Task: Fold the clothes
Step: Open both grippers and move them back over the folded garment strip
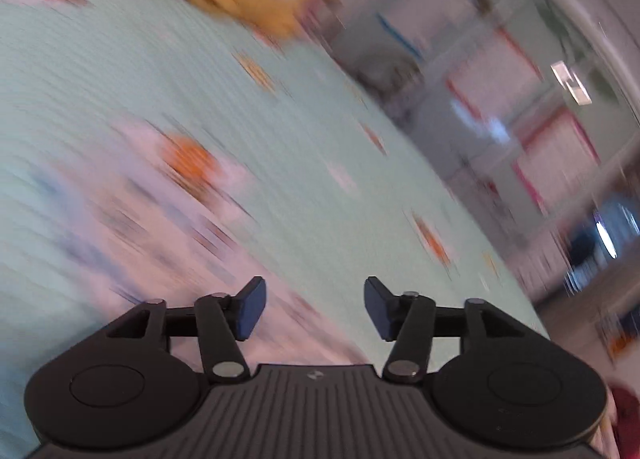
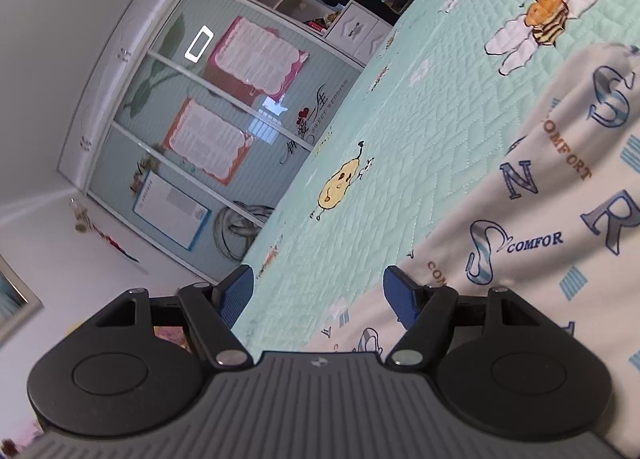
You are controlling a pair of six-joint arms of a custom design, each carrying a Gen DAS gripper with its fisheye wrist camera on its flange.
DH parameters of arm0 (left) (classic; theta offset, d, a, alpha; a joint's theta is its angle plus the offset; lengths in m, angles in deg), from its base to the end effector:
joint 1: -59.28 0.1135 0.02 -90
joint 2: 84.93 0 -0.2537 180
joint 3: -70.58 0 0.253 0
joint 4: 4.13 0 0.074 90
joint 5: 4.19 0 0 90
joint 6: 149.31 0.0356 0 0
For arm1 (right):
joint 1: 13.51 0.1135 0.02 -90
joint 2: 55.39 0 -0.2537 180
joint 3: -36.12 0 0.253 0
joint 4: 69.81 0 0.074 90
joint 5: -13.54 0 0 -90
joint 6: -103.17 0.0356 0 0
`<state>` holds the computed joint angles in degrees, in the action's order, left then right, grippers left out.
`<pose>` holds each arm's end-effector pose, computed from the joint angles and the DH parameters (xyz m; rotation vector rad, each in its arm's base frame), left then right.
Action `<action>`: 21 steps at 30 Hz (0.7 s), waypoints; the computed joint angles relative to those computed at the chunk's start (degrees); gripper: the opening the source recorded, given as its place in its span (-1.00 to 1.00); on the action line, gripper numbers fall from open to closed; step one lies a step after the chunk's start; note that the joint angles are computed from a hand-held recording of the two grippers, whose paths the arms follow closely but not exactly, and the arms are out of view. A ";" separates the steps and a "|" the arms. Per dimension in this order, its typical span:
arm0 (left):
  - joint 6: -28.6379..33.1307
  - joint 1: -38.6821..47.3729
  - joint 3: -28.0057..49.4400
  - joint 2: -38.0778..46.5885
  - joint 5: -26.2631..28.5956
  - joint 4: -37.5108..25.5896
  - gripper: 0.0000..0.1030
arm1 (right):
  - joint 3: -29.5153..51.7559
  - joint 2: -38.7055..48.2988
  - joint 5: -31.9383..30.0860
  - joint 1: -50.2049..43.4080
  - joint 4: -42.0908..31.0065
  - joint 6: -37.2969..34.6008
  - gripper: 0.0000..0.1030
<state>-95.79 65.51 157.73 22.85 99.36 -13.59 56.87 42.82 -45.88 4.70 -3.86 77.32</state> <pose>0.4266 0.0382 0.2115 -0.6384 2.0325 -0.5634 0.2087 0.0496 0.0968 1.0346 1.4473 0.5766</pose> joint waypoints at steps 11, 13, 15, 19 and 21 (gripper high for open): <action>-5.03 11.01 0.07 4.58 6.23 -0.18 0.35 | 1.49 1.39 0.41 0.32 -1.55 -2.87 0.42; -4.04 11.20 1.15 5.59 8.17 -0.89 0.27 | 1.38 1.42 0.32 0.26 -1.44 -3.03 0.41; 0.26 10.61 6.64 8.46 8.76 -5.63 -0.34 | 1.27 1.50 0.21 0.18 -1.29 -3.18 0.42; 14.36 9.09 29.03 18.76 2.93 -23.92 -0.83 | 1.21 1.88 0.14 0.14 -0.93 -3.53 0.42; 17.81 9.07 40.15 23.75 -3.20 -28.69 -0.80 | 1.16 2.14 0.21 0.20 -0.67 -3.71 0.42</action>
